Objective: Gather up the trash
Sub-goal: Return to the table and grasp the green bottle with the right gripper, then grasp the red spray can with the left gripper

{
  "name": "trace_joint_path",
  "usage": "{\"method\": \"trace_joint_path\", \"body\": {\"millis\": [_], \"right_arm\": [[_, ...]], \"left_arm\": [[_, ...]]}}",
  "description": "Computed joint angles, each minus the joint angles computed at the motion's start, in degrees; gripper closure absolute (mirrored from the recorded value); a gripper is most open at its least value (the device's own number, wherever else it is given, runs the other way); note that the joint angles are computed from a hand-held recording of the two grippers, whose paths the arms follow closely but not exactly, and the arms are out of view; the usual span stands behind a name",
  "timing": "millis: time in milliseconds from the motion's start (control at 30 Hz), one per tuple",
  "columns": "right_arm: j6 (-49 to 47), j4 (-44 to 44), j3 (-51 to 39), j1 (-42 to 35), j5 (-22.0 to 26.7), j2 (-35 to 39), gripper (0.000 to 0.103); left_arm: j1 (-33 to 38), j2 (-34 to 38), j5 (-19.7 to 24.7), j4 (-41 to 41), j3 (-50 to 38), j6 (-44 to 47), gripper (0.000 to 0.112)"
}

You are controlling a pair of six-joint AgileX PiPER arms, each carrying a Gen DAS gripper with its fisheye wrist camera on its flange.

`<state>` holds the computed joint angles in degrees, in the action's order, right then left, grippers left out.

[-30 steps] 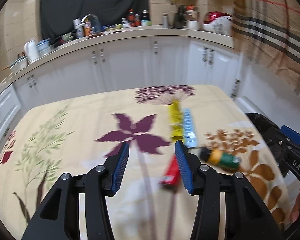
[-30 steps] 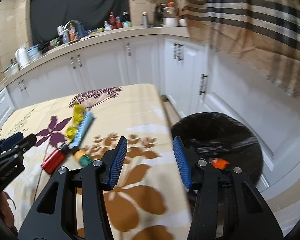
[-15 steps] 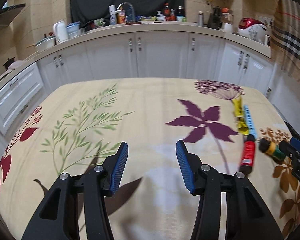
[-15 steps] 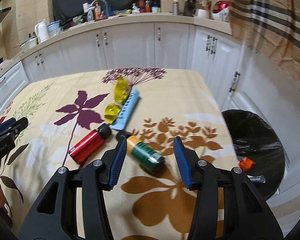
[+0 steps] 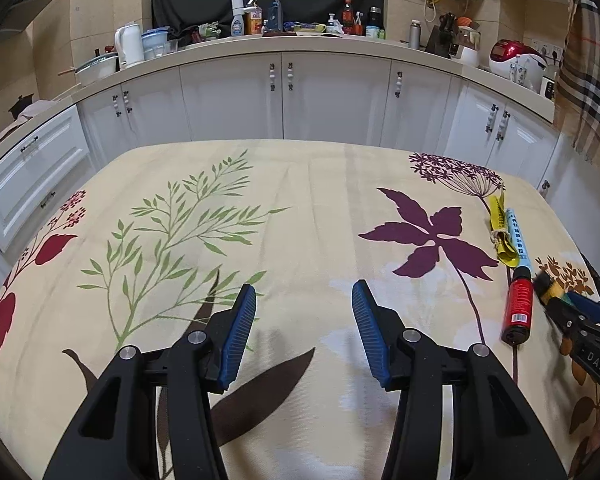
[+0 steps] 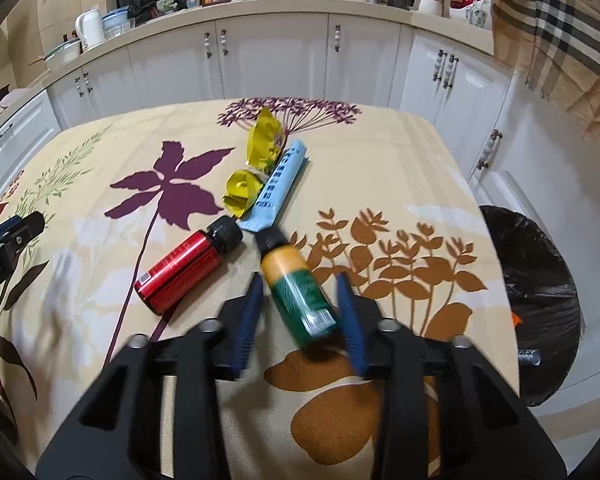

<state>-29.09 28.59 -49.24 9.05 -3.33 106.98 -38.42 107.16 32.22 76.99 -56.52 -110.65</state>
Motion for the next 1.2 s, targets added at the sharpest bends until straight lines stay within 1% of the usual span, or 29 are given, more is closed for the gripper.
{"method": "trace_joint_path", "body": {"millis": [67, 167, 233, 333, 500, 600, 667, 733, 867, 1033, 1167, 1200], "right_arm": [[0.10, -0.33, 0.25, 0.15, -0.24, -0.08, 0.076], [5.73, -6.22, 0.84, 0.25, -0.44, -0.42, 0.079], [10.66, -11.26, 1.45, 0.15, -0.77, -0.89, 0.080], [21.54, -21.84, 2.87, -0.45, -1.88, -1.81, 0.080], [30.72, -30.58, 5.23, -2.28, -4.09, -3.43, 0.080], [28.82, -28.72, 6.43, -3.65, -5.32, -4.35, 0.080], [30.08, -30.09, 7.05, -4.89, -5.85, -4.90, 0.080], [34.67, -34.82, 7.65, -6.56, -6.33, -5.43, 0.080], [40.94, -41.41, 8.48, -9.15, -7.13, -6.14, 0.080], [50.25, -51.24, 9.01, -12.02, -8.41, -6.42, 0.080], [55.02, -56.15, 9.12, -13.28, -9.20, -6.34, 0.080], [56.08, -57.24, 9.20, -13.54, -9.36, -6.38, 0.080]], "left_arm": [[-0.35, 0.19, -0.27, -0.13, -0.32, 0.15, 0.062], [-1.13, 0.68, -0.24, -0.50, -1.20, 0.94, 0.062], [-1.45, 0.98, -0.88, -0.98, -1.84, 1.44, 0.062], [-2.22, 1.72, -1.68, -1.86, -3.29, 2.60, 0.062], [-4.54, 3.68, -2.52, -3.66, -7.01, 5.79, 0.062], [-5.64, 5.33, -3.65, -5.21, -9.99, 8.49, 0.062], [-6.23, 6.33, -4.46, -5.99, -11.59, 9.82, 0.062], [-6.78, 7.94, -5.25, -8.02, -14.16, 12.96, 0.062], [-7.51, 10.86, -5.80, -12.72, -18.78, 19.78, 0.062], [-7.32, 14.00, -6.26, -21.78, -23.87, 30.96, 0.062], [-6.85, 15.98, -5.65, -28.98, -27.24, 39.35, 0.063], [-6.85, 16.43, -5.22, -30.11, -27.91, 40.68, 0.064]]}}
